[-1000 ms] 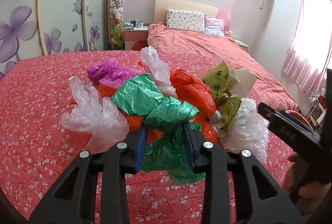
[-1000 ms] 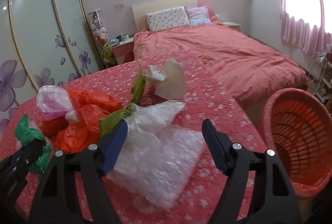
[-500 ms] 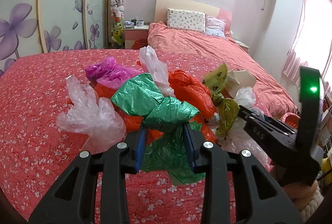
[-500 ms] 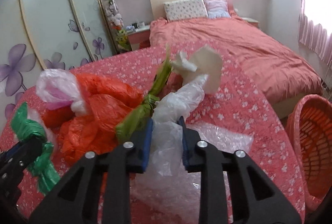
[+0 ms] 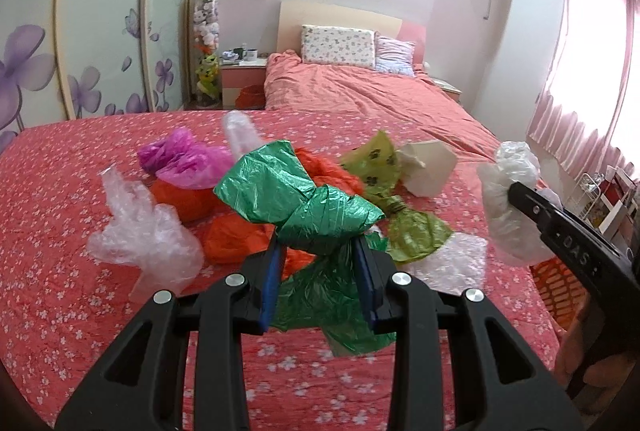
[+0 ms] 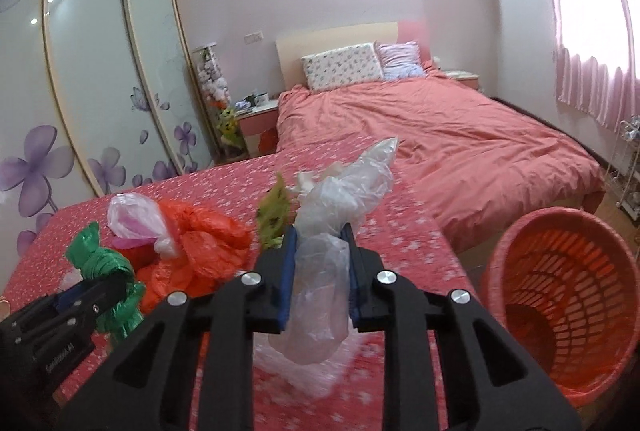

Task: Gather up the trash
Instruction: 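Carry both bags over the orange basket and open both tools to drop them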

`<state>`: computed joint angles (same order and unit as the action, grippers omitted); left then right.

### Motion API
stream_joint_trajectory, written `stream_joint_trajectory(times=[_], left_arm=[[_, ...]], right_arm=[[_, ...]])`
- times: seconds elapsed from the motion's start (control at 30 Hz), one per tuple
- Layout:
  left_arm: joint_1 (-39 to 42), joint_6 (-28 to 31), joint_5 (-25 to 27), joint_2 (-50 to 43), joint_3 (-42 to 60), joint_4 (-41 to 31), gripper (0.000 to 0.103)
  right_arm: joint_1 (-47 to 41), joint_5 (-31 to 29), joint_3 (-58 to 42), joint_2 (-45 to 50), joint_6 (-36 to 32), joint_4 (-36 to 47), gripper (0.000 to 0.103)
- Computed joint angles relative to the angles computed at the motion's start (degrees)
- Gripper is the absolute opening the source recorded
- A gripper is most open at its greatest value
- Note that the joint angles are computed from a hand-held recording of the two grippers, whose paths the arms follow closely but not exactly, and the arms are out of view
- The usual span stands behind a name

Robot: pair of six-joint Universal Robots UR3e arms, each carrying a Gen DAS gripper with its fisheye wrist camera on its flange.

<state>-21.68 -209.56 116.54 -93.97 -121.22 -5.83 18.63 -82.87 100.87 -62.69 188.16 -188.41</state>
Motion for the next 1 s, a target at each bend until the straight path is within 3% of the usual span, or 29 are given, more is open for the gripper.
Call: stream_joint_trajectory(times=[0.33,0.53,1.0], left_arm=[[-3.7,1.9,-2.0,-7.4,8.4,0.8,0.033],[-7.0,3.5,-4.0,-15.1,18.8,-1.0,0.033],[-11.8,9.0,-12.4,-32.3,44.3,-7.3,0.033]], right_arm=[[-7.3,-0.4,14.7,-7.7,-1.7,-8.3,0.022],[-13.0,-1.2,22.8,-10.7,-3.9,-13.2,0.022],[-29.9,4.5,33.4,-14.1,-5.9,-19.3,0.023]])
